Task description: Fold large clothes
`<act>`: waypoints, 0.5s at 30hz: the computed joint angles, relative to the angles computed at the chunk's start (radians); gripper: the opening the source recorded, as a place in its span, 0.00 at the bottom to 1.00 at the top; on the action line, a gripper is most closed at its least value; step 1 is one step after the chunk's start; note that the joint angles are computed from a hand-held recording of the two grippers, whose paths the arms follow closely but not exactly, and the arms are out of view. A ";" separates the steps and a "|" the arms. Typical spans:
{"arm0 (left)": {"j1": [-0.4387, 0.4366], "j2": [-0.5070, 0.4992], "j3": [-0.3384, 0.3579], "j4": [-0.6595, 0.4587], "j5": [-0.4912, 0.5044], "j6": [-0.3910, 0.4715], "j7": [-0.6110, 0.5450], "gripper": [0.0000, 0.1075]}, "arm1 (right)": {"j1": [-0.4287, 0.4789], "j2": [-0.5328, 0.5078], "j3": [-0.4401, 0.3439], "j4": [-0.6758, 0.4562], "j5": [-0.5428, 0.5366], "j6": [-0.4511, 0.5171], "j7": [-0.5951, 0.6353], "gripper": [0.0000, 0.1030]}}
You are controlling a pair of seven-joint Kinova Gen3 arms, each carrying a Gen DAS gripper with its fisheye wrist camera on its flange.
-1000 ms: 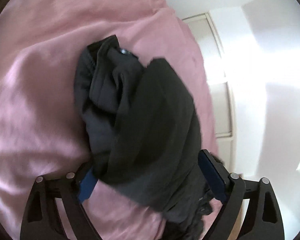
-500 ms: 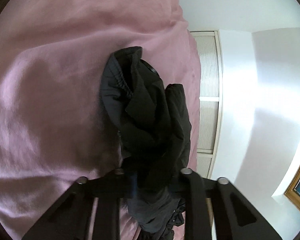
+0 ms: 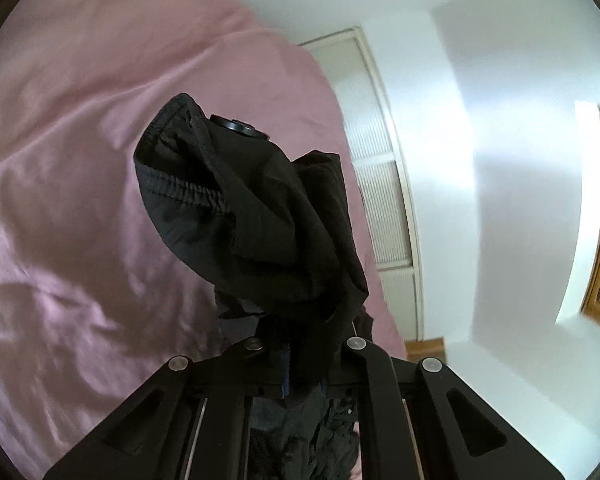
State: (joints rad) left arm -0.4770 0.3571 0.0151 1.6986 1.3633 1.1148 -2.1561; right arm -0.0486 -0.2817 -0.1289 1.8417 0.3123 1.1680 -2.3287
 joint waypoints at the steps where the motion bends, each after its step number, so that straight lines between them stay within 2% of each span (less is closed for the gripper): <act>1: 0.010 -0.013 0.000 -0.009 -0.016 -0.006 0.012 0.08 | -0.003 -0.010 0.023 0.010 -0.014 -0.012 0.032 0.87; 4: 0.042 -0.079 0.003 -0.008 -0.055 -0.015 0.055 0.08 | 0.009 -0.039 0.075 0.020 -0.051 -0.027 0.111 0.87; 10: 0.168 -0.190 0.014 -0.044 -0.169 -0.046 0.166 0.08 | 0.067 -0.101 0.162 -0.006 -0.108 -0.001 0.275 0.87; 15: 0.295 -0.256 0.029 -0.059 -0.308 -0.085 0.287 0.08 | 0.133 -0.139 0.253 -0.037 -0.152 0.011 0.398 0.87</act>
State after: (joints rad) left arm -0.1821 0.1011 0.0438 1.6397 1.0556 1.0303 -1.8693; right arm 0.0847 -0.4204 0.1244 1.8046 0.1602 1.1794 -1.9312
